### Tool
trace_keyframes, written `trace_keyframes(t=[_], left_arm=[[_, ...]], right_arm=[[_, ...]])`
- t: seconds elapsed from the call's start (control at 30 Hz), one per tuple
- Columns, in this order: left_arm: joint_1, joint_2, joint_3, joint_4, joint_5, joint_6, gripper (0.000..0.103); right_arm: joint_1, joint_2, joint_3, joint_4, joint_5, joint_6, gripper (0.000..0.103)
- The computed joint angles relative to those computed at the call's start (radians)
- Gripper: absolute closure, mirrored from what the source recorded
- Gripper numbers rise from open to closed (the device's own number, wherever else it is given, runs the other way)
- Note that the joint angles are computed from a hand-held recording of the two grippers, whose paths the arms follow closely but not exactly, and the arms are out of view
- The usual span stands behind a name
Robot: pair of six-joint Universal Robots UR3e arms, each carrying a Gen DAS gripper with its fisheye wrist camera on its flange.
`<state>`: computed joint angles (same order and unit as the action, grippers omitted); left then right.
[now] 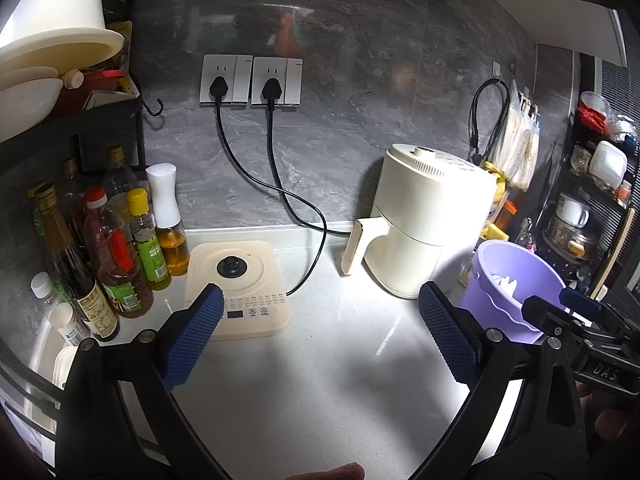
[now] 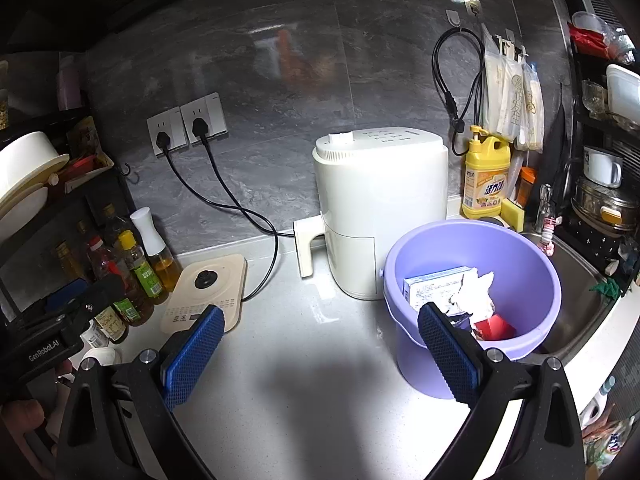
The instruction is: Collect trash
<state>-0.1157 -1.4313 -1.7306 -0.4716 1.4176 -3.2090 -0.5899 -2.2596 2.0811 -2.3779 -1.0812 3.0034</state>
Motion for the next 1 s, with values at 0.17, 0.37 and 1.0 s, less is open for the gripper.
trace_keyframes(t=[0.17, 0.37, 1.0], left_arm=[[-0.005, -0.005, 0.007, -0.007, 0.000, 0.005, 0.006], [-0.013, -0.020, 0.026, -0.015, 0.005, 0.008, 0.006], [-0.025, -0.039, 0.038, -0.005, 0.012, -0.018, 0.006]], right_arm=[[-0.004, 0.002, -0.002, 0.003, -0.003, 0.009, 0.008], [-0.012, 0.002, -0.001, -0.001, 0.005, 0.004, 0.008], [-0.023, 0.020, -0.008, -0.005, -0.002, -0.002, 0.008]])
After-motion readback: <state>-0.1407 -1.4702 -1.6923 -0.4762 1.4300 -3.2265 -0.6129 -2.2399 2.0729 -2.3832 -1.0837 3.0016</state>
